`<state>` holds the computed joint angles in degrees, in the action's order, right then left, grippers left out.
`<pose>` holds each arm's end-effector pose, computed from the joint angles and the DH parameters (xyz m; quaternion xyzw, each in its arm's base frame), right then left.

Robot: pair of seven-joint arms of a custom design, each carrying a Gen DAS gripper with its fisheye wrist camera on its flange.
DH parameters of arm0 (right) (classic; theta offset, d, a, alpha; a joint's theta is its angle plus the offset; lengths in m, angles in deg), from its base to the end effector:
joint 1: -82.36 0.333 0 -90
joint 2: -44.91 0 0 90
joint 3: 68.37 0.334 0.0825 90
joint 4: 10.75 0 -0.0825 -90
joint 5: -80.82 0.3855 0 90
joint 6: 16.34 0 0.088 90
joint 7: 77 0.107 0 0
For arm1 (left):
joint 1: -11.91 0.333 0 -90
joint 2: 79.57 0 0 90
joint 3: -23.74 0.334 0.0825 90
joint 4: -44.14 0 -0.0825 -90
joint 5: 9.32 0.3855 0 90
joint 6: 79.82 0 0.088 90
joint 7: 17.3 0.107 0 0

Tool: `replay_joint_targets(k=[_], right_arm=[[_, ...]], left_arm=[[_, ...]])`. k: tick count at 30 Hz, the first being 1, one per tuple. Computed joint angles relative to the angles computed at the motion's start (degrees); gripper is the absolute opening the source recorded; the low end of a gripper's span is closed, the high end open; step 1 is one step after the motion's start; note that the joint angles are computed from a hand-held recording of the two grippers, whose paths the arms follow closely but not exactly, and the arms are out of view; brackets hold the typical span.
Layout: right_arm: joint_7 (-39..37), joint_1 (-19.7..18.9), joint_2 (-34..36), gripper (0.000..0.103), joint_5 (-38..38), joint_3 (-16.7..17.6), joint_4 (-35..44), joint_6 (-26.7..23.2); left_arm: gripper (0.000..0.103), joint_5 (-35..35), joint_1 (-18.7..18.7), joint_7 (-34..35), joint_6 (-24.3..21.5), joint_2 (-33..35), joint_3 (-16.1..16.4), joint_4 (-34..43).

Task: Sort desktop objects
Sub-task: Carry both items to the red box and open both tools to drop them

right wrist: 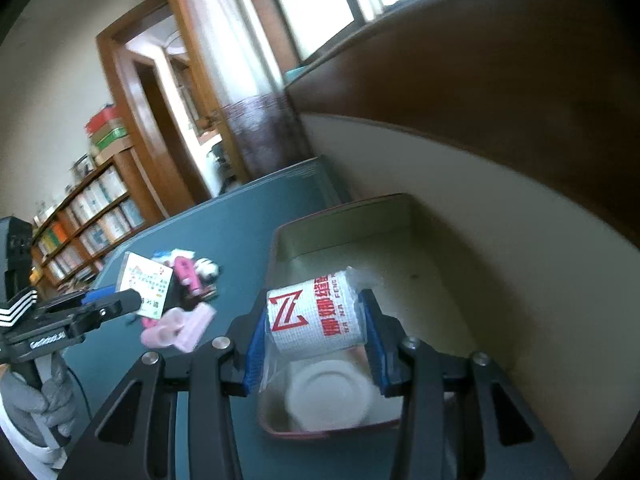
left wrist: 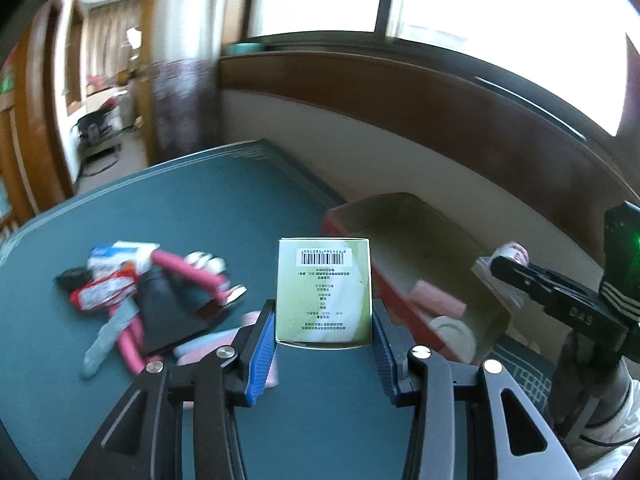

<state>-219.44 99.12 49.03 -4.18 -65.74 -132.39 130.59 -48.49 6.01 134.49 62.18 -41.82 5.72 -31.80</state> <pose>0.5420 0.2066 0.4226 -0.3678 0.7936 -0.3440 0.3416 0.7403 -0.2517 0.4308 -0.2845 0.8636 -0.4123 0.0566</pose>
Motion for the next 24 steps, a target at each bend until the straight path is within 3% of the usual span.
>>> replay_joint_targets(k=[15, 16, 17, 18, 19, 24], right_arm=[[-0.9, -0.1, -2.6, 0.047, 3.6, 0.9, -3.6, -7.0], [-0.9, -0.1, -2.7, 0.048, 4.1, 1.0, -3.7, -7.8], [-0.7, 0.0, -2.7, 0.057, 4.5, 1.1, -3.8, -8.4], [-0.7, -0.1, -2.8, 0.063, 4.6, 1.1, -3.9, -8.5], [-0.3, 0.1, -3.1, 0.071, 4.3, 1.3, -4.2, -9.4], [-0.1, 0.5, -3.6, 0.071, 4.3, 1.7, -4.8, -11.2]], left_arm=[[0.047, -0.5, -4.5, 4.6, -2.3, 2.2, -2.9, 3.0], [0.06, -0.8, -4.7, 4.8, -2.2, 2.6, -3.2, 3.5], [0.084, -0.9, -5.0, 4.6, -2.8, 3.4, -3.3, 4.6], [0.089, -1.2, -5.0, 4.4, -3.0, 3.9, -3.4, 5.2], [0.089, -1.9, -4.8, 4.5, -2.7, 4.1, -3.7, 5.2], [0.089, -1.8, -4.7, 3.4, -1.7, 4.4, -2.7, 5.7]])
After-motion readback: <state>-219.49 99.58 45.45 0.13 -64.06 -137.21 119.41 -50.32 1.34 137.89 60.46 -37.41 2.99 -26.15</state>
